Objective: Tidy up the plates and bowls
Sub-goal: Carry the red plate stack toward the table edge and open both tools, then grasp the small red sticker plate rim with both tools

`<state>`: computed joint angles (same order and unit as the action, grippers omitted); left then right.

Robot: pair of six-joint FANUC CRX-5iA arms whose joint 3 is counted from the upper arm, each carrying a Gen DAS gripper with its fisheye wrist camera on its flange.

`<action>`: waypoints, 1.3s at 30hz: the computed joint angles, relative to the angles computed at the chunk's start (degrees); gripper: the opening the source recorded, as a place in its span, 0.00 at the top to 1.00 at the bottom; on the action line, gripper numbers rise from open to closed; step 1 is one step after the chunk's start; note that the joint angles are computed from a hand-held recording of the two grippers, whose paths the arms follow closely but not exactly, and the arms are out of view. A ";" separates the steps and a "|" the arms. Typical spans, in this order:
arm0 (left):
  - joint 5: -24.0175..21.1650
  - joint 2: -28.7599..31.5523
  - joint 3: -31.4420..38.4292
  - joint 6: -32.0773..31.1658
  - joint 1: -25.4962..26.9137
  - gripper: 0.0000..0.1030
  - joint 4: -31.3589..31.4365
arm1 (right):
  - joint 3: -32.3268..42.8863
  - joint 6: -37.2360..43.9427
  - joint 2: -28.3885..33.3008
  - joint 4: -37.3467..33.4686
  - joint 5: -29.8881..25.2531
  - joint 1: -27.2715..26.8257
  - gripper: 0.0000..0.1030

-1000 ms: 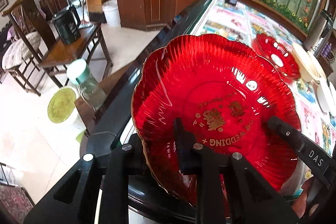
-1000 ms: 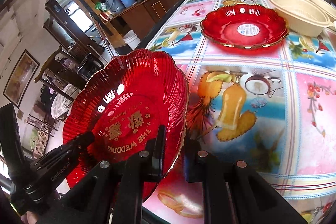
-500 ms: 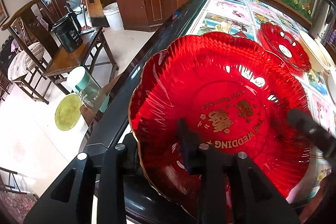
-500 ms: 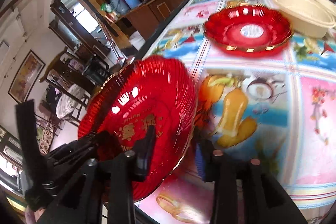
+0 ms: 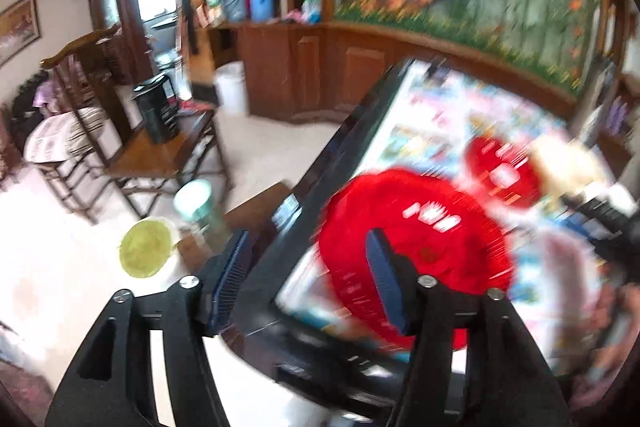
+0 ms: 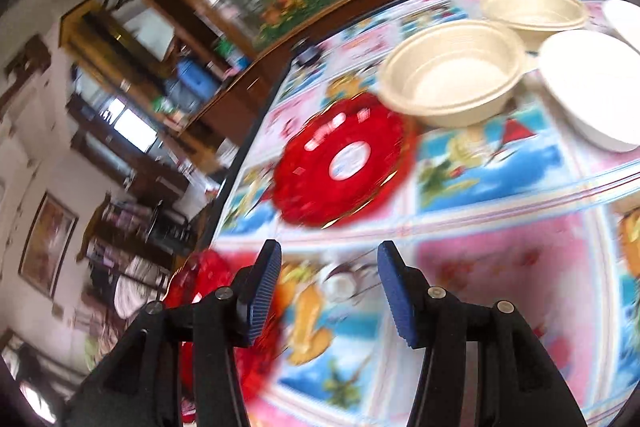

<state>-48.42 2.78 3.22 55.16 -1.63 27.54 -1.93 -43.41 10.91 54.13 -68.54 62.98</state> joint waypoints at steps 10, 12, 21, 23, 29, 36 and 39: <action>-7.99 5.89 8.06 7.15 -7.12 0.17 8.56 | -8.77 -8.21 -5.19 4.51 3.86 -1.58 0.49; -11.82 10.59 14.68 14.74 -9.44 0.17 4.88 | -11.04 -10.46 -6.36 6.90 7.05 -3.19 0.49; -24.65 28.51 39.87 36.56 -17.63 0.17 -6.79 | -19.06 -18.79 -10.41 15.01 21.39 -10.54 0.49; -28.99 33.94 48.19 39.32 -18.95 0.17 -8.95 | -19.66 -19.10 -10.78 15.44 21.68 -10.91 0.49; -36.80 42.59 60.53 44.30 -20.41 0.17 -11.85 | -21.26 -20.23 -11.79 13.67 25.01 -12.07 0.49; -35.27 43.75 60.07 45.35 -21.67 0.17 -11.19 | -19.91 -17.08 -10.92 10.32 25.49 -12.61 0.49; -34.80 43.83 60.17 45.29 -22.48 0.17 -13.32 | -20.71 -18.96 -11.12 11.01 26.67 -13.41 0.49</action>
